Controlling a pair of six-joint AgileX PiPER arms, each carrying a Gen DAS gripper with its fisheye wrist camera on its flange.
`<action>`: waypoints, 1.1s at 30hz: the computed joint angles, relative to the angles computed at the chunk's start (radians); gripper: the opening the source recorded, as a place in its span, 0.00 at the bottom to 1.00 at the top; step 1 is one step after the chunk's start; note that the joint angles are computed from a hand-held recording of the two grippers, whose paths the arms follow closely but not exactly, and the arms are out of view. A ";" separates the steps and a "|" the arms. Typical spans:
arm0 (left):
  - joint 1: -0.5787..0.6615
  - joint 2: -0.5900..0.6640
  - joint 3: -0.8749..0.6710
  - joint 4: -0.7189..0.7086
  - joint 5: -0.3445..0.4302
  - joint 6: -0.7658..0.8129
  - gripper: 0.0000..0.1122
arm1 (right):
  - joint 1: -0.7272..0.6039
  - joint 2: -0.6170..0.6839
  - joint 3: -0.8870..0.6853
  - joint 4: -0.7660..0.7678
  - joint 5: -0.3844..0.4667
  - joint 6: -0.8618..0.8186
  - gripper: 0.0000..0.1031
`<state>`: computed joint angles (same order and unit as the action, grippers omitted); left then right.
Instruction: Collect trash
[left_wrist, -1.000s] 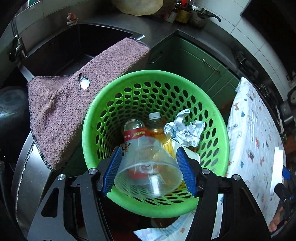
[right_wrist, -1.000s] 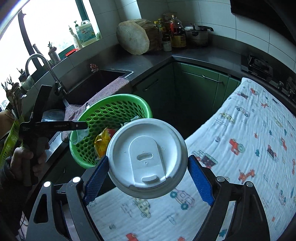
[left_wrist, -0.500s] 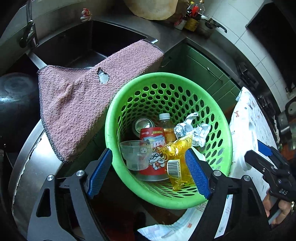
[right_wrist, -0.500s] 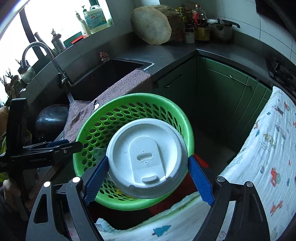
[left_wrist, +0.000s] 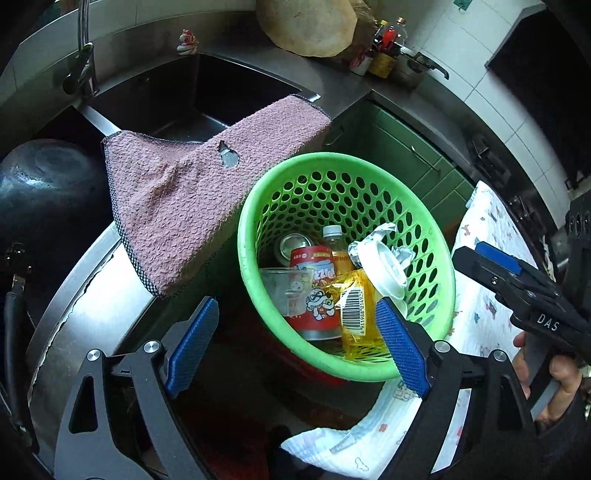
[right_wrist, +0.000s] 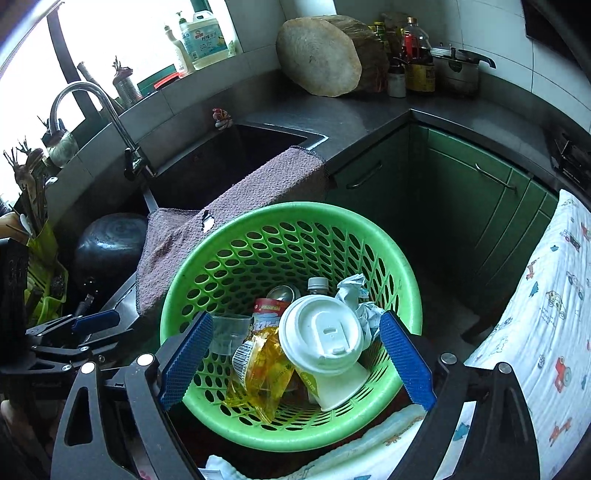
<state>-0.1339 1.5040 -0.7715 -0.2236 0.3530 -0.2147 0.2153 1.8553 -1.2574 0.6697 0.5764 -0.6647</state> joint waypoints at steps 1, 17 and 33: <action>-0.009 -0.011 0.005 0.027 -0.001 -0.028 0.79 | -0.003 -0.011 0.011 0.003 0.001 -0.006 0.86; -0.393 -0.172 0.045 0.749 0.140 -0.903 0.86 | -0.181 -0.385 0.388 0.042 -0.030 -0.167 0.88; -1.006 -0.133 -0.053 1.043 0.492 -1.465 0.87 | -0.847 -0.876 0.742 0.102 0.302 -0.575 0.89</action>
